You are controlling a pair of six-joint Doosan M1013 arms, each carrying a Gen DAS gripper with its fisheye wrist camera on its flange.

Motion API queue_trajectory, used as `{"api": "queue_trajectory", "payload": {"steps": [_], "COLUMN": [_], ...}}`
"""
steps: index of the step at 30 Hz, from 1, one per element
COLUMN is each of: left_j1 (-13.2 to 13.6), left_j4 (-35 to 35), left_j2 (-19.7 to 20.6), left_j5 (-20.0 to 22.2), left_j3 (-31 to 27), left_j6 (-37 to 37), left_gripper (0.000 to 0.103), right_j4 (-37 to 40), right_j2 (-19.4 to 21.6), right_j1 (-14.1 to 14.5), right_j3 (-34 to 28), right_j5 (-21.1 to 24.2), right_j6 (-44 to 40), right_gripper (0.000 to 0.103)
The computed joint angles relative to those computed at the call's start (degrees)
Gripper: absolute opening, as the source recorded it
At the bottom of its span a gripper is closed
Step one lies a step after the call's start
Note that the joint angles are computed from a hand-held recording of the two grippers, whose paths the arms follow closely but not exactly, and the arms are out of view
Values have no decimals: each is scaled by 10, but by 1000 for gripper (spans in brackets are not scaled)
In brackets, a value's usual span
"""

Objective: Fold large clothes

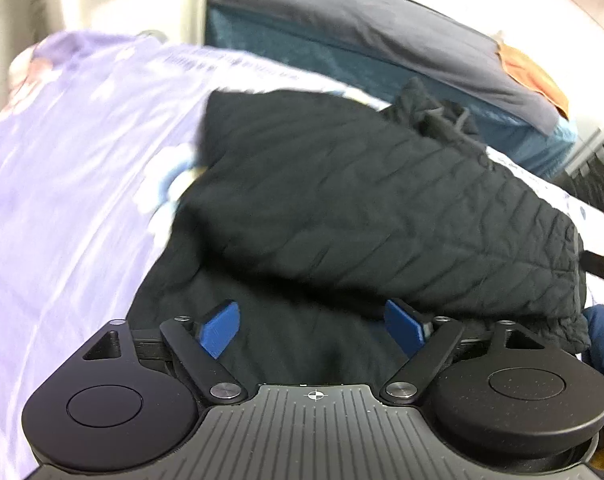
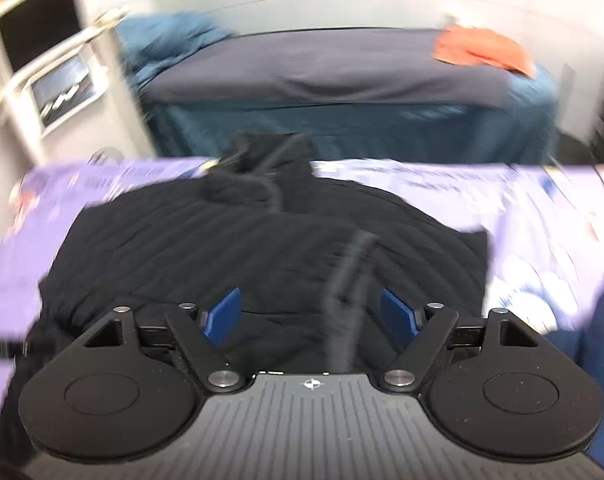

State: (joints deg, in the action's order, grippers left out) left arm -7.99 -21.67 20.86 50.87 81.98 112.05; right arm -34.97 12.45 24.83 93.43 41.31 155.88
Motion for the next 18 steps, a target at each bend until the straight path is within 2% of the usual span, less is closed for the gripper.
{"api": "queue_trajectory", "payload": {"steps": [3, 7, 10, 12, 15, 18], "left_j1": [-15, -26, -28, -28, -30, -27], "left_j4": [14, 53, 61, 61, 62, 53], "left_j2": [15, 55, 73, 78, 85, 89], "left_j5": [-15, 29, 48, 50, 55, 60], "left_j3": [-19, -63, -76, -77, -82, -84], "left_j6": [17, -28, -32, -22, -19, -4], "left_gripper": [103, 103, 103, 103, 103, 103], "right_j4": [58, 139, 161, 165, 191, 184], "right_j2": [30, 65, 81, 86, 92, 96], "right_j1": [-10, -21, -23, -24, -31, -29], "right_j3": [-34, -71, -81, -83, -84, -84], "right_j5": [2, 42, 76, 84, 85, 90], "right_j6": [-79, -132, -128, -116, -109, -97], "right_gripper": [90, 94, 99, 103, 103, 103]}}
